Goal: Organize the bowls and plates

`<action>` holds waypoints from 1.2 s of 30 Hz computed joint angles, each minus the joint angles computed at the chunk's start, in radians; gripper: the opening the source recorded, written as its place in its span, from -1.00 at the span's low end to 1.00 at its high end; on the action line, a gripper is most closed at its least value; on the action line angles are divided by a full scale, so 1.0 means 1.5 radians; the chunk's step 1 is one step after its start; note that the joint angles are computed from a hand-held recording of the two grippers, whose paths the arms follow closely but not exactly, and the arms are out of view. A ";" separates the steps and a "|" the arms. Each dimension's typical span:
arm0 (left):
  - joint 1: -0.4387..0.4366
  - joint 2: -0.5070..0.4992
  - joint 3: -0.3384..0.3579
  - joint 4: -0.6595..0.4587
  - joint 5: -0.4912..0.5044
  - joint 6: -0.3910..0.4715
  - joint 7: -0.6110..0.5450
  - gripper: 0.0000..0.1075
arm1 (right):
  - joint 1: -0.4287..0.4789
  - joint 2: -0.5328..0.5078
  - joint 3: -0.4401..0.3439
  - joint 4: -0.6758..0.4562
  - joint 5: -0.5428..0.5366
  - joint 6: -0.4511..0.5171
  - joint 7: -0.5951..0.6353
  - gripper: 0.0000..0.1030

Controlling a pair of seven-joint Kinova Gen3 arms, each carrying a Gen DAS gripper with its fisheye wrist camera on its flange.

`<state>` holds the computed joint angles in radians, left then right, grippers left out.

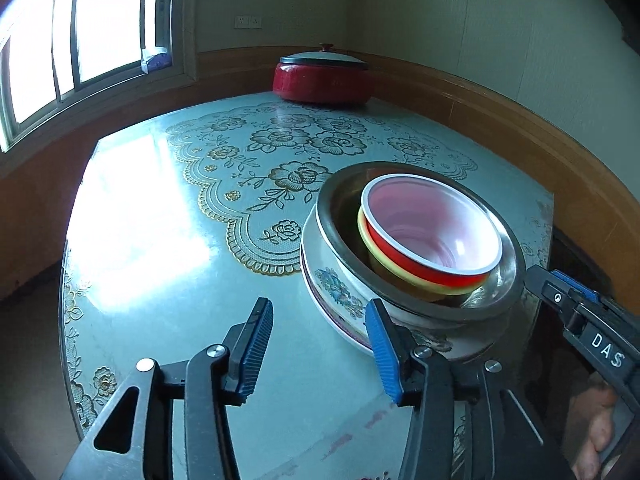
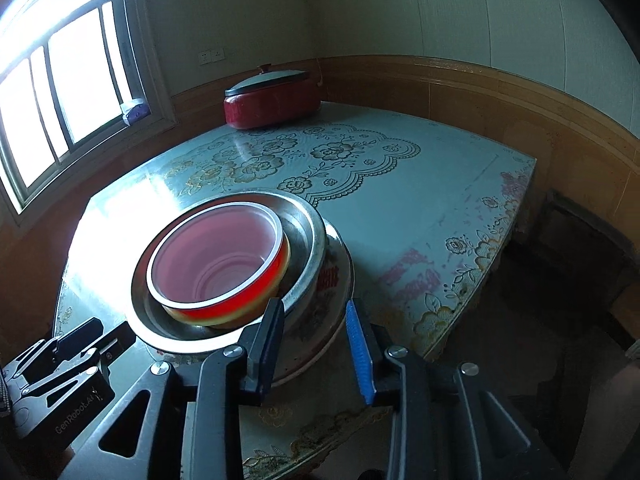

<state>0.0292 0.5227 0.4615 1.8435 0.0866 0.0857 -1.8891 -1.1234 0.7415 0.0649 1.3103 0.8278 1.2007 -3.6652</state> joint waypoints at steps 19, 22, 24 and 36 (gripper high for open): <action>-0.068 0.002 0.068 0.023 -0.028 -0.032 -0.001 0.08 | -0.032 0.042 0.010 -0.088 -0.010 0.100 0.016 -0.37; -0.071 0.002 0.073 0.024 -0.033 -0.033 0.002 0.08 | -0.034 0.046 0.010 -0.096 -0.011 0.102 0.022 -0.37; -0.072 0.001 0.074 0.026 -0.035 -0.036 0.004 0.08 | -0.034 0.047 0.011 -0.097 -0.011 0.100 0.024 -0.37; -0.082 -0.011 0.081 0.045 -0.059 -0.052 0.027 0.08 | -0.040 0.049 0.014 -0.102 -0.010 0.094 0.026 -0.37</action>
<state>-0.0939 0.5067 0.5832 1.9117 -0.0019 0.0076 -1.8493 -1.1830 0.8154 0.0865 1.1578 0.8134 1.3421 -3.6259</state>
